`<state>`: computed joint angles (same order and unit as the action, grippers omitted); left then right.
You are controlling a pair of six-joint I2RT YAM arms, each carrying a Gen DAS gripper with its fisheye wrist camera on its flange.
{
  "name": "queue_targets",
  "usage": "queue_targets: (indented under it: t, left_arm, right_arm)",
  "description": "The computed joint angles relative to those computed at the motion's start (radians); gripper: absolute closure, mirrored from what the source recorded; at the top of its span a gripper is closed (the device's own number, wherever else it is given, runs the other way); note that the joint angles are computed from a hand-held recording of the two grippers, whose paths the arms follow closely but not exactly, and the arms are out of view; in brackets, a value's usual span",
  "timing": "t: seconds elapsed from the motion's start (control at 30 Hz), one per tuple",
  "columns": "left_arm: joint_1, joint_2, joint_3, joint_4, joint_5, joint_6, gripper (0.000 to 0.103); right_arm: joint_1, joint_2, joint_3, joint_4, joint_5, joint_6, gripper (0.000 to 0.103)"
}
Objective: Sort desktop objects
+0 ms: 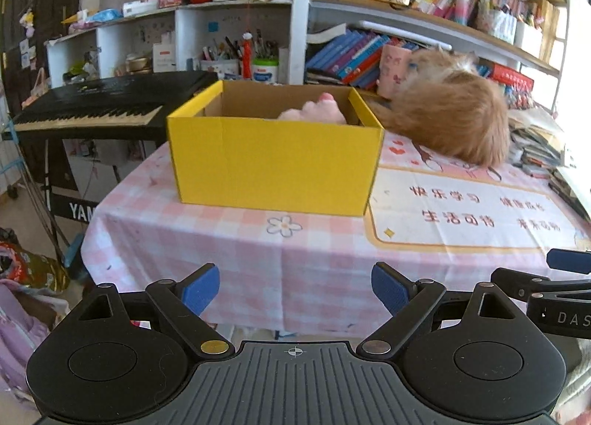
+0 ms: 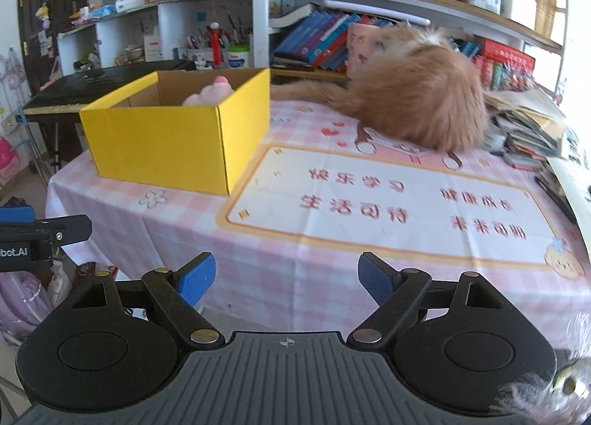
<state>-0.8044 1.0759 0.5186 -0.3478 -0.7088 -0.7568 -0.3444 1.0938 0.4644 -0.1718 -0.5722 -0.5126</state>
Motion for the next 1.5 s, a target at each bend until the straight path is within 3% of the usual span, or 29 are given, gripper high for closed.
queue_targets:
  t: [0.4,1.0,1.5]
  left_arm:
    - [-0.031,0.093,0.042,0.031,0.058,0.053,0.007]
    - [-0.026,0.198,0.109,0.005,0.076,-0.001,0.000]
    - [-0.030,0.222,0.128,0.004,0.084,-0.001,0.000]
  right_arm:
    - [-0.080,-0.006,-0.011,-0.028,0.018,0.017,0.018]
    - [-0.090,0.056,0.019,0.004,0.078,-0.004,0.006]
    - [-0.127,0.067,0.026,-0.005,0.088,-0.005,0.005]
